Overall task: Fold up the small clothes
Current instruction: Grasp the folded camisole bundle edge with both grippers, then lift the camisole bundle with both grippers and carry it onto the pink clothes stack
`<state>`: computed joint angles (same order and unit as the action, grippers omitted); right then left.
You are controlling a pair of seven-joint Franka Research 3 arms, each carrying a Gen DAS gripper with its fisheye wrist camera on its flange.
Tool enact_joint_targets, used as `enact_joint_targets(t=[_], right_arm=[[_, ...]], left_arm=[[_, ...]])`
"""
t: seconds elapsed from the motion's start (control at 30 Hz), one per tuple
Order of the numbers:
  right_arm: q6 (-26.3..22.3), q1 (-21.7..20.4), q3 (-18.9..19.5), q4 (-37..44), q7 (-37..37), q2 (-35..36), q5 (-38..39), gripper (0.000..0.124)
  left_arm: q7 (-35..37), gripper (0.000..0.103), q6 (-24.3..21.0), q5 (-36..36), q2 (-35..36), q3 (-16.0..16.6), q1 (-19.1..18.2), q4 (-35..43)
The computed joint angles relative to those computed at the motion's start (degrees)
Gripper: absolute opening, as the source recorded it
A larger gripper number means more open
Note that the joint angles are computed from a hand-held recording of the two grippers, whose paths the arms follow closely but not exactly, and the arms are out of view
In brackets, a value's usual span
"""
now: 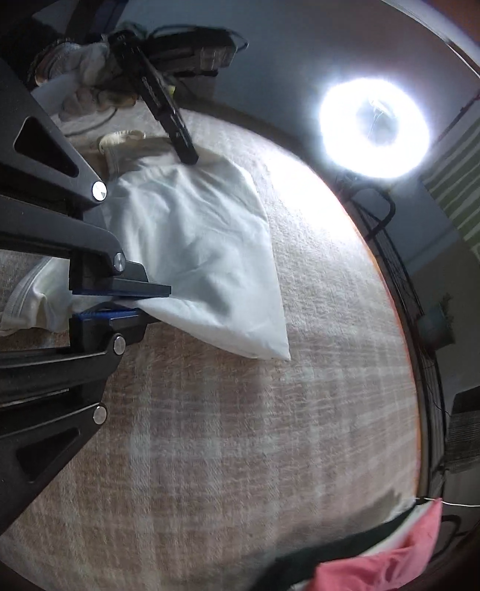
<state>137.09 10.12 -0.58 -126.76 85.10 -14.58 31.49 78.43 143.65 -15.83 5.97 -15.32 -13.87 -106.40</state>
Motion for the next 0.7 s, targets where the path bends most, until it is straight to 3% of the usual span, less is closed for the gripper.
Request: enact_joint_targets(t=[0.1,0.2,0.37,0.57,0.7], right_arm=[[0.56,-0.51,0.08,-0.27,1.3,-0.09,-0.63,0.044],[1.26,-0.15,-0.78,-1.49,0.68,-0.52,2.06,0.041],[0.51,0.67,-1.78,-1.38,-2.33,0.37,8.63,0.014],[2.7,-0.16,3.78,1.18,5.78,0.6,-8.09,0.005],[3.82,0.3,4.77,1.82,8.54,-0.79,-14.48,0.005]], left_arm=[[0.68,0.004,-0.28,-1.33,0.28,0.01,0.37,-0.01],[0.54,0.004,-0.3,-1.04,0.41,0.0,0.34,-0.09],[-1.77,0.004,0.07,3.19,0.24,0.13,-0.46,0.02],[-3.4,0.004,2.68,8.97,-1.76,0.01,-1.59,-1.02],[-2.21,0.003,4.05,8.89,-3.49,-0.1,-2.05,-2.34]])
